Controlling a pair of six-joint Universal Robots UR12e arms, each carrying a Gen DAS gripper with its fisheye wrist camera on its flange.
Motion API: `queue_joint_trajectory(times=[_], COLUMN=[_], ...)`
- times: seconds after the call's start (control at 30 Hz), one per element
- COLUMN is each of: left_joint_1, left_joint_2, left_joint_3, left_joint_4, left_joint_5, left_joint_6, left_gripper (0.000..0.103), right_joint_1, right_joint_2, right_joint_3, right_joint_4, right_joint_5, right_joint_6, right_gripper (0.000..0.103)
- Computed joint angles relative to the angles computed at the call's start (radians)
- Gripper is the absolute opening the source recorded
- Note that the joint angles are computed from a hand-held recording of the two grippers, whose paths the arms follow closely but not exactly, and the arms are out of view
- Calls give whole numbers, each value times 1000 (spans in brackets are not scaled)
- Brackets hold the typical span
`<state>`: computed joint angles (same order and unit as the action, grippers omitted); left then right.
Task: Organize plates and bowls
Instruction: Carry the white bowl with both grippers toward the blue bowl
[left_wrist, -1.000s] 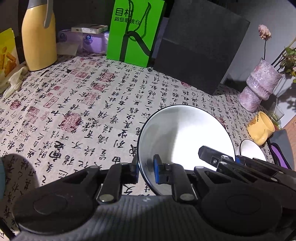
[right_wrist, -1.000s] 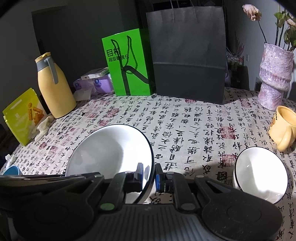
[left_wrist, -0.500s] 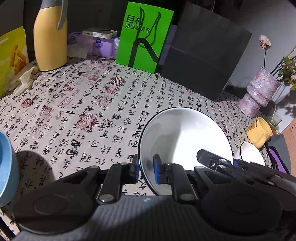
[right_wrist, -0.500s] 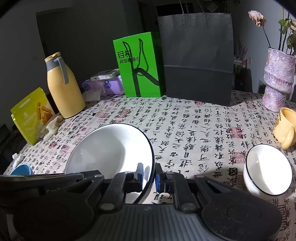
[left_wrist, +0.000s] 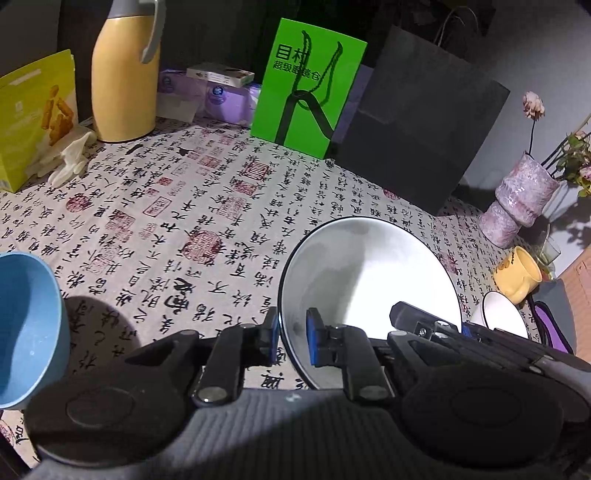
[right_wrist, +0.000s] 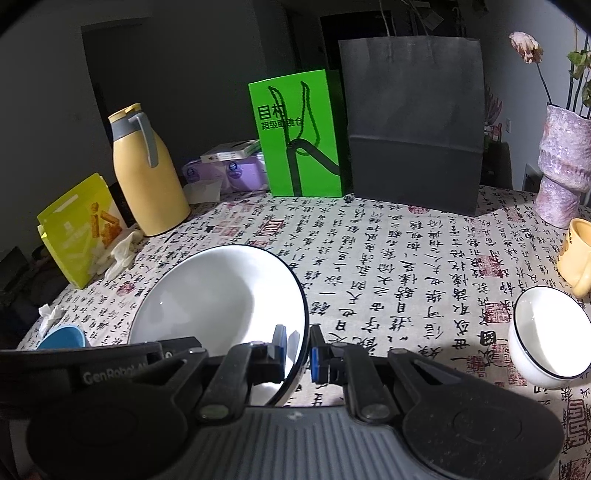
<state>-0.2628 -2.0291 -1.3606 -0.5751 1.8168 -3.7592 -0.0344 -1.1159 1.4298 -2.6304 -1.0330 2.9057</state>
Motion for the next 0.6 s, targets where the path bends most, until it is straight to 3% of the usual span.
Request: queue_joint_trajectory(times=[0.6], left_joint_1=[20], left_joint_2=[69], left_joint_3=[-96], left_joint_4=[67], left_joint_5=[10], left_joint_6=[-13], left_gripper=[15], right_joint_1=[33], right_joint_2=[-30], right_joint_3=[36], right_joint_4=[-36], right_joint_5=[-6], right_joint_6=[1], right_gripper=[12])
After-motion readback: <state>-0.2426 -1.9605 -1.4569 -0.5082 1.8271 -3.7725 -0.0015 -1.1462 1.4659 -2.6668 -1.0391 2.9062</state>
